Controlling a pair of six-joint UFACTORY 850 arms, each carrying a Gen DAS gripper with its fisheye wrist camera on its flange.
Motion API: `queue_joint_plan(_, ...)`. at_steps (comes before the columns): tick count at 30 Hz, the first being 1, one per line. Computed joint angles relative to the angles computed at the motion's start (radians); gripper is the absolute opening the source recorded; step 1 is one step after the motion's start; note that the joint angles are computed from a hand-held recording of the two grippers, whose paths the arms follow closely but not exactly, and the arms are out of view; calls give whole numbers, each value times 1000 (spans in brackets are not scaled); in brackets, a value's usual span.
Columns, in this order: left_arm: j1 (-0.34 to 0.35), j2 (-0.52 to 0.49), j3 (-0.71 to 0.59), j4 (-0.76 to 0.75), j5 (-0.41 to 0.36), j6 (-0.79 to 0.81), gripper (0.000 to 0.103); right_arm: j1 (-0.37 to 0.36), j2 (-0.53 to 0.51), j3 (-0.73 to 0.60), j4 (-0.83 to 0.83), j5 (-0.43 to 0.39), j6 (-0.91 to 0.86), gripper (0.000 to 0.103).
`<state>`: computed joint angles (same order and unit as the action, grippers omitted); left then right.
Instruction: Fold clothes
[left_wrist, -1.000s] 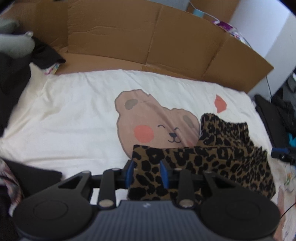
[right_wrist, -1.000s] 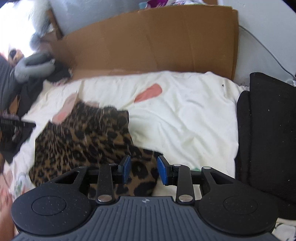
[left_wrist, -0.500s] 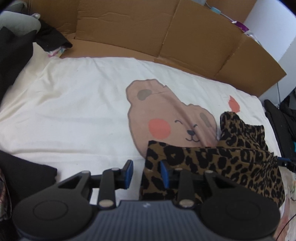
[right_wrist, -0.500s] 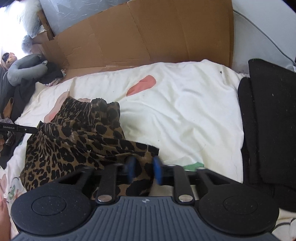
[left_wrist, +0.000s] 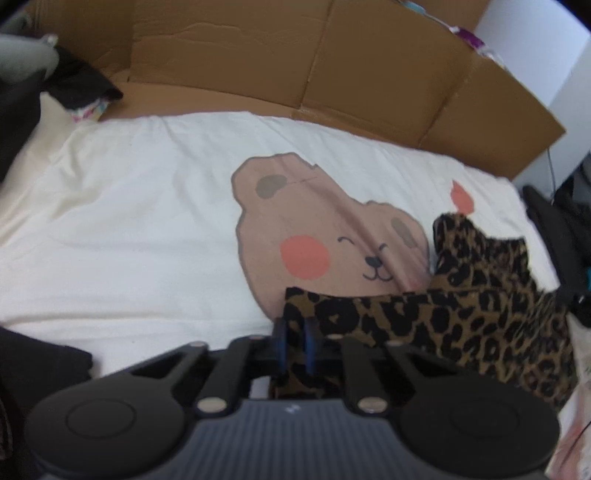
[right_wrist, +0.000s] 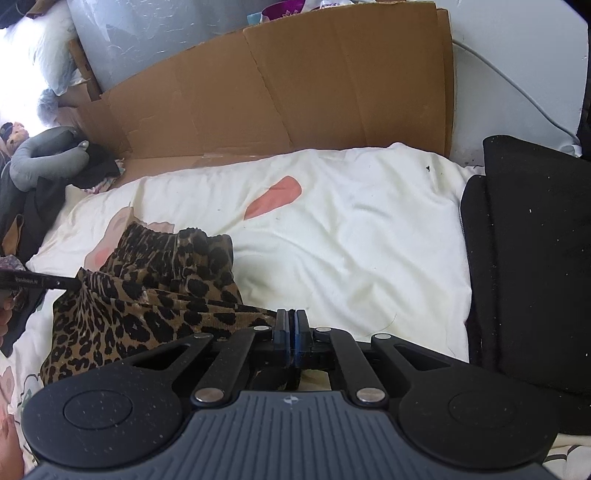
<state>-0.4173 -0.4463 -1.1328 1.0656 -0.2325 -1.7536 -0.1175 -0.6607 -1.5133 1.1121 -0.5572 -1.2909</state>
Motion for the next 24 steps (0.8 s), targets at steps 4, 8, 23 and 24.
queue_joint_plan(4, -4, 28, 30, 218, -14, -274, 2, -2, 2, 1, 24, 2, -12, 0)
queue_joint_plan(8, -8, 24, 22, 169, -26, -216, 2, 2, -1, -2, 24, 9, -11, 0)
queue_joint_plan(23, -13, -23, -32, -33, -61, 12, 27, 6, -38, -30, -29, 27, 98, 8)
queue_joint_plan(24, -14, -19, -29, -27, -60, 4, 27, 2, -33, -26, -29, 22, 98, 13)
